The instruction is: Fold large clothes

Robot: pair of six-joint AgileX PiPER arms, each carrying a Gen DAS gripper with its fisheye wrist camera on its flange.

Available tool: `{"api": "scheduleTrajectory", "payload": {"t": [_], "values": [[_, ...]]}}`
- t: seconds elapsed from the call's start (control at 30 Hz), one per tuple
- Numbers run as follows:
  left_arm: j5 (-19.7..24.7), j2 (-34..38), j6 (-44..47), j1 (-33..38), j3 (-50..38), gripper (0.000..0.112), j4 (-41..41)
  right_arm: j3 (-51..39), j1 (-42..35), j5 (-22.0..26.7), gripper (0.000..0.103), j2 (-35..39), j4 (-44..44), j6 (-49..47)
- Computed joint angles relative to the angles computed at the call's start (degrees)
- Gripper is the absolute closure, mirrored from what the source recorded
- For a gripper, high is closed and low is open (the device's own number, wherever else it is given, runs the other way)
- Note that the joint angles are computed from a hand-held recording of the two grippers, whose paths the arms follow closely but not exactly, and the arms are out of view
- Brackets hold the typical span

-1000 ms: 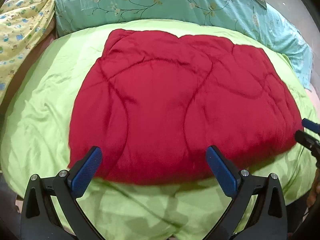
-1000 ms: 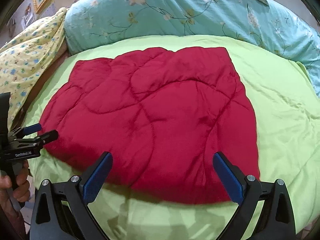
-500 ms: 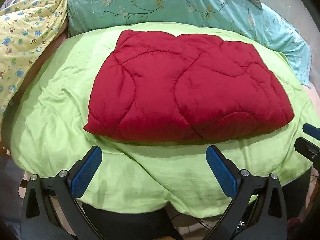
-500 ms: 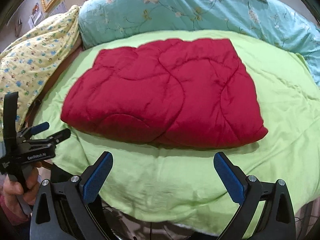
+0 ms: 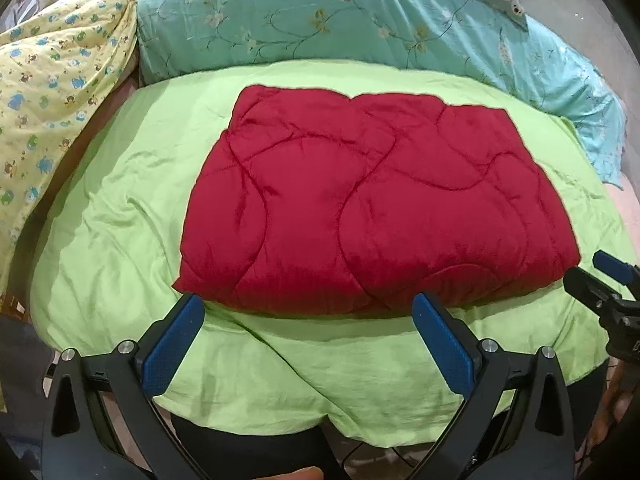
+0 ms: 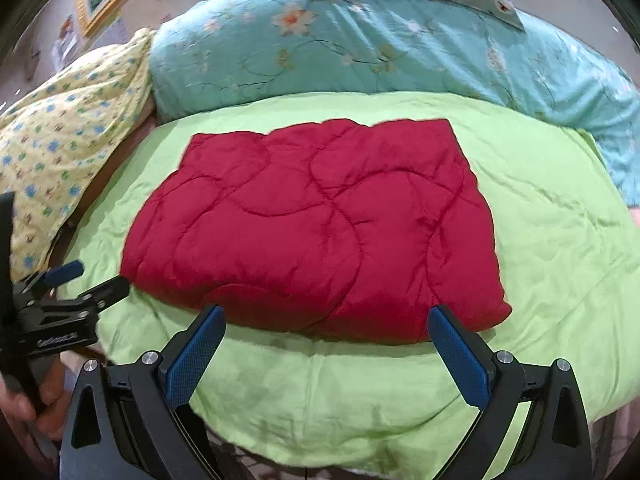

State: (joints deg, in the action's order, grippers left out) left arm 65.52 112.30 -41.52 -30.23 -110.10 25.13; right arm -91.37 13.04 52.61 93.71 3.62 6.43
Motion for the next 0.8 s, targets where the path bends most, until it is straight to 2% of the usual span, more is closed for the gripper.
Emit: {"api": "scheduleTrajectory", "payload": {"t": [0.23, 0.8], "values": [[1.11, 2.34, 1.19, 0.23, -1.21, 0.009, -1.46, 2.59, 0.73, -1.24, 0.002, 1.40, -0.07, 1.52], [0.51, 3.77, 1.78, 1.01, -2.05, 0.009, -2.08, 2.48, 0.12, -3.00, 0.001, 2.37, -0.11, 1.35]]}}
